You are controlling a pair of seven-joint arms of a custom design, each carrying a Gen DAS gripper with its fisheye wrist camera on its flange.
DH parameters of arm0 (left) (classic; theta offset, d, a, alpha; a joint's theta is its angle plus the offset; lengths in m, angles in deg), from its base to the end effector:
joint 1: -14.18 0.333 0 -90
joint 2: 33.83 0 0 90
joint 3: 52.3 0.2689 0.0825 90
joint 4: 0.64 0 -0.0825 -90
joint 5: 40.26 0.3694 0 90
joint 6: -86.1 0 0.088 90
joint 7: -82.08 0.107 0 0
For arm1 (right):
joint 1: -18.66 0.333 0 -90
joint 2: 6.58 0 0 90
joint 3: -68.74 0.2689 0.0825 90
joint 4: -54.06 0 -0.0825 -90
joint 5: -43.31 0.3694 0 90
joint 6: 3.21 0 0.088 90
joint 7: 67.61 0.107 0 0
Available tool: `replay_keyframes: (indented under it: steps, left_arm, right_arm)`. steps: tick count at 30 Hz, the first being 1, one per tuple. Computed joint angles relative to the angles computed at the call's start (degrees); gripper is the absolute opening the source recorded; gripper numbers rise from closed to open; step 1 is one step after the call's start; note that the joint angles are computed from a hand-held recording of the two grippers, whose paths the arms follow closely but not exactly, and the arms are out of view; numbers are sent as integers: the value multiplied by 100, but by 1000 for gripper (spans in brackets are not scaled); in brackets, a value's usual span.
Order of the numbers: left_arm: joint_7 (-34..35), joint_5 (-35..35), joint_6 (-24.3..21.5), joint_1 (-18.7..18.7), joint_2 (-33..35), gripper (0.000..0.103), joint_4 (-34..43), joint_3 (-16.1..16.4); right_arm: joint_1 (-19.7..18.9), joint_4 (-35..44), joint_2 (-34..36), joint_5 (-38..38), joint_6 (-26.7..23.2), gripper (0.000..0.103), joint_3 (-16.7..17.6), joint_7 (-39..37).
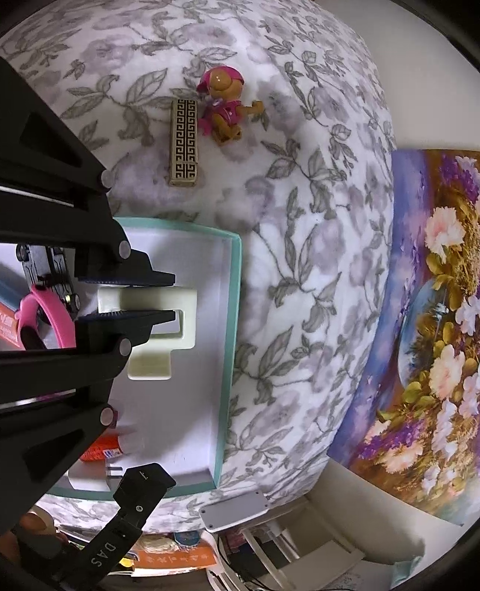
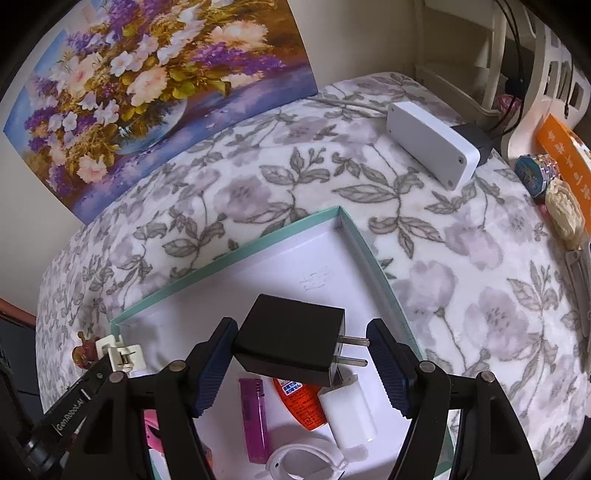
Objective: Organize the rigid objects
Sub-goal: 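Lower the hair clip into the tray with the left tool while the right tool releases the charger plug there, then withdraw both open tools from the tray toward the doll figure and gold bar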
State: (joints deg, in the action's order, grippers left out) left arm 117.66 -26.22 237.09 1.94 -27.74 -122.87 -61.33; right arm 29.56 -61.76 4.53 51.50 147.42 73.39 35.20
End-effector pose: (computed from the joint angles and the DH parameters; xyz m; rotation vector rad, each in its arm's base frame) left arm 0.5326 -0.2128 0.3628 -2.4101 1.6114 -0.5516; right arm 0.5803 0.1565 0.3625 -1.8623 1.9912 -0.1620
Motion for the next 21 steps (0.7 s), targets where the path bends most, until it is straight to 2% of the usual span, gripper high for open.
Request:
replay_keyframes:
  steps: [2, 4, 6, 7, 10, 12, 13, 19, 21]
  left_arm:
    - [5, -17, -26, 13, -24, 12, -20, 9]
    - [9, -73, -60, 35, -80, 19, -67, 5]
    - [58, -206, 8, 74, -154, 49, -139, -10]
    - [58, -230, 20, 86, -188, 53, -156, -15]
    - [17, -147, -71, 106, -279, 57, -151, -30]
    - [-47, -106, -154, 134, -368, 70, -172, -38]
    - [-64, -112, -177, 158, -411, 73, -188, -43]
    - [-525, 277, -471, 357, -827, 85, -369, -94]
    - [-621, 368, -563, 439, -964, 85, -437, -122]
  right_arm:
    - [4, -9, 10, 14, -20, 75, 13, -10]
    - [17, 3, 27, -6, -39, 75, 17, -12]
    - [32, 13, 31, -32, -50, 75, 20, 1]
    - [31, 24, 36, -20, -55, 75, 25, -7]
    - [22, 77, 56, 47, -139, 75, 51, -90]
    - [56, 125, 69, -34, -228, 76, 36, -45]
    - [71, 132, 64, -69, -242, 76, 29, -15]
    - [173, 157, -74, -355, -200, 90, 20, 27]
    - [223, 169, -117, -499, -200, 99, 2, 94]
